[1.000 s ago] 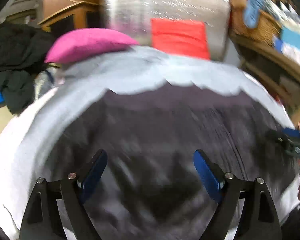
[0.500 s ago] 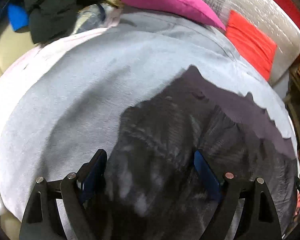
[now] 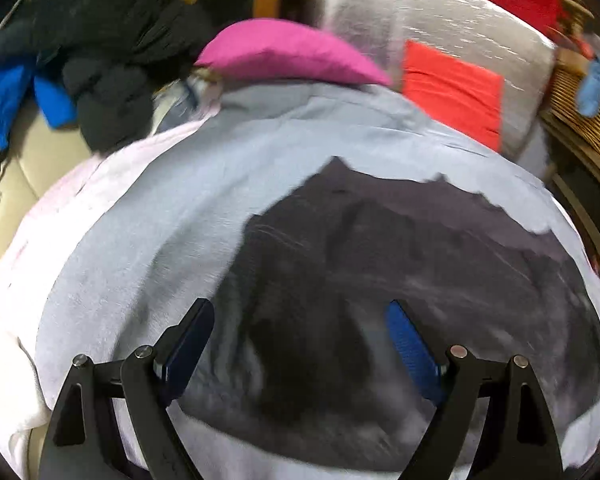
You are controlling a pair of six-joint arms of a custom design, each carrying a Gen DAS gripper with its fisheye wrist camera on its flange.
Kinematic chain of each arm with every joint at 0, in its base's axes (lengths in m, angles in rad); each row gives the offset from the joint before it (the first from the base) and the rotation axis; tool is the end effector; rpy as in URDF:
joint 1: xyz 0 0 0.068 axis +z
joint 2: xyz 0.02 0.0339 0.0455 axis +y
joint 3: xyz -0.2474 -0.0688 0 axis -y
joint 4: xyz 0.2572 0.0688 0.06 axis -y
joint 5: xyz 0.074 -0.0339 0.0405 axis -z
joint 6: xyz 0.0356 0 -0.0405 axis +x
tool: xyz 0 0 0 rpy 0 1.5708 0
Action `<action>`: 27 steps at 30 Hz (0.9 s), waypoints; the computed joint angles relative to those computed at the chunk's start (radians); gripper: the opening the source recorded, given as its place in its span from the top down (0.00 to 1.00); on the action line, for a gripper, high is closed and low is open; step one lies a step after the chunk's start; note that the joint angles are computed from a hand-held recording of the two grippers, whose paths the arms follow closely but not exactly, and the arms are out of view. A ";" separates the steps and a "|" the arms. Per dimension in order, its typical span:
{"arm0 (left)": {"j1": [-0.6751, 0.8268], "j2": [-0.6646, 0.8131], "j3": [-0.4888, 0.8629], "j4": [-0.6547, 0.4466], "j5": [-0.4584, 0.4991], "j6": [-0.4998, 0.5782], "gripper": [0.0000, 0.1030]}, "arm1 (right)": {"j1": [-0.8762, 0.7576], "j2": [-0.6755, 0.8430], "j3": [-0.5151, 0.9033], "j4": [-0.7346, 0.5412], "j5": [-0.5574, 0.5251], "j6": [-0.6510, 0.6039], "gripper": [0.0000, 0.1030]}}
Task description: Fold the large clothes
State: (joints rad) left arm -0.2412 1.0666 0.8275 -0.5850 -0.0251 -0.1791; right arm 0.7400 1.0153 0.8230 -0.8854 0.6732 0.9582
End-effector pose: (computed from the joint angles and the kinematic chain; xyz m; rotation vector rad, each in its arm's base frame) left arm 0.2323 -0.0562 0.2471 0.0627 2.4003 -0.1667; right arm 0.1639 0.1196 0.2437 0.4564 2.2875 -0.0982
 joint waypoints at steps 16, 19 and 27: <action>-0.315 -0.362 0.001 -0.286 -0.152 -0.103 0.14 | 0.580 0.231 0.172 -0.460 0.223 0.680 0.10; -0.376 -0.414 0.005 -0.334 -0.190 -0.129 0.14 | 0.569 0.251 0.161 -0.435 0.201 0.662 0.08; -0.557 -0.547 0.013 -0.474 -0.325 -0.236 0.14 | 0.607 0.177 0.141 -0.471 0.151 0.788 0.08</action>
